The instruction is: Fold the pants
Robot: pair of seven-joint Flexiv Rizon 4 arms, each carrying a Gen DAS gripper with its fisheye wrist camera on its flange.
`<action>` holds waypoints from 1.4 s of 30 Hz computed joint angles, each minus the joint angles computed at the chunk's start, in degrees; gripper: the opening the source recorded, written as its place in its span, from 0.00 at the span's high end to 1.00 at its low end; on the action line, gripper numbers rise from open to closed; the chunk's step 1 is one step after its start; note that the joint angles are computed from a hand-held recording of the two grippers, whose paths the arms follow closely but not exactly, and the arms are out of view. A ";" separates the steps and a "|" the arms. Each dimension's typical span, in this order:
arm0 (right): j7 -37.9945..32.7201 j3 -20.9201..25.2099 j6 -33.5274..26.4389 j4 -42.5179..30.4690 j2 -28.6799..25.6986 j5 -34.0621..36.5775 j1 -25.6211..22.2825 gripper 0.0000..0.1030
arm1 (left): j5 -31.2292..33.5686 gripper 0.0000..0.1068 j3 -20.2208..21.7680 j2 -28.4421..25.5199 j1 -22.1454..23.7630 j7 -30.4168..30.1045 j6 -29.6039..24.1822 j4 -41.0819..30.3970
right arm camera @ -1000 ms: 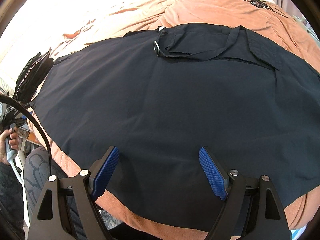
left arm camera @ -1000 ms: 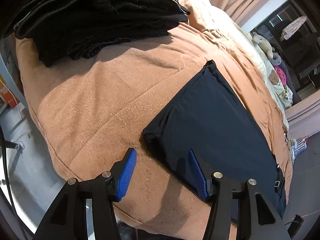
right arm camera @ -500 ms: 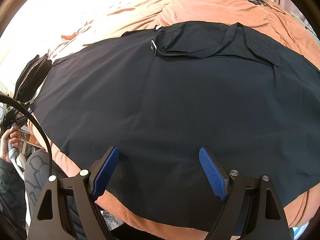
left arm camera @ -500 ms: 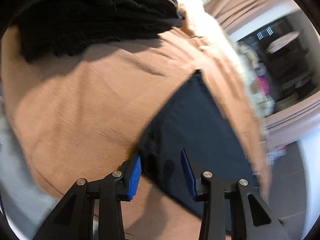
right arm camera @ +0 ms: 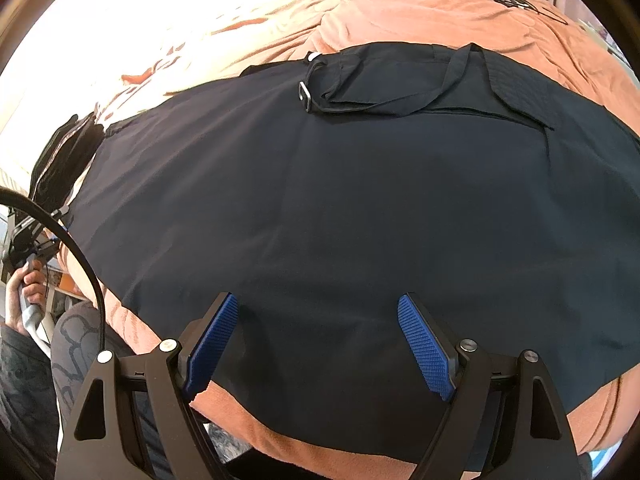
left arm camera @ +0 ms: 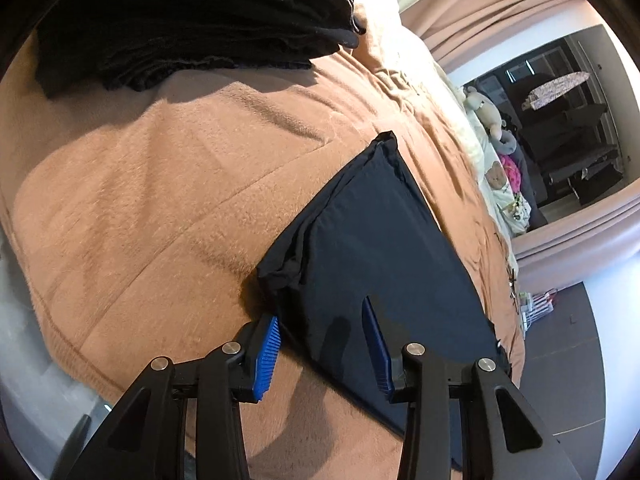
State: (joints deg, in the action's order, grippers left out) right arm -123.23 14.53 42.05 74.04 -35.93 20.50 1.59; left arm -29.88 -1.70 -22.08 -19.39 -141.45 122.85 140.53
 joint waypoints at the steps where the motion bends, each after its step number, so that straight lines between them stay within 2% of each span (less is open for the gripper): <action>1: 0.04 0.12 0.08 -0.03 0.00 0.42 -0.23 0.20 | -0.10 0.61 0.08 -0.44 0.09 -0.14 0.23 -0.30; 4: 0.07 0.28 0.50 0.18 0.22 1.27 -0.65 0.22 | -1.47 0.61 0.58 -1.44 -0.67 0.12 1.02 -0.98; 6: -0.06 0.28 1.26 0.51 0.56 1.50 -0.69 0.31 | -2.15 0.61 0.71 -1.67 -1.19 0.75 1.46 -1.08; 10: -0.42 0.54 3.81 1.65 1.55 2.34 -0.52 0.38 | -1.19 0.63 -0.08 -2.55 -0.99 -0.41 4.22 -0.56; 12: -0.09 0.59 4.79 2.09 1.85 2.40 -0.22 0.43 | -3.46 0.70 0.34 -2.48 -2.24 0.81 3.66 -0.60; 14: 0.58 0.52 6.08 2.78 2.19 2.21 0.37 0.46 | -4.99 0.90 0.49 -2.33 -2.61 1.57 2.65 -0.57; 17: 1.42 0.15 7.83 4.01 2.70 0.45 1.70 0.54 | -2.70 0.94 -0.12 -2.35 -1.05 0.19 3.89 0.06; 28: 4.12 0.58 10.14 4.28 3.46 -1.65 3.10 0.55 | -5.56 0.97 0.52 1.22 -2.86 5.96 4.82 -0.26; 33: 5.80 0.97 7.69 2.66 1.42 -1.93 3.72 0.65 | -7.06 0.97 0.39 2.96 -3.16 9.53 4.31 -1.07; 39: 4.85 1.52 4.91 4.56 1.31 -2.33 3.57 0.67 | -9.42 0.97 0.25 4.60 -3.63 13.70 3.15 -2.25; 42: 3.88 1.87 2.63 5.20 2.24 -1.52 2.87 0.67 | -8.65 0.97 -0.15 4.99 -2.91 13.83 3.69 -2.52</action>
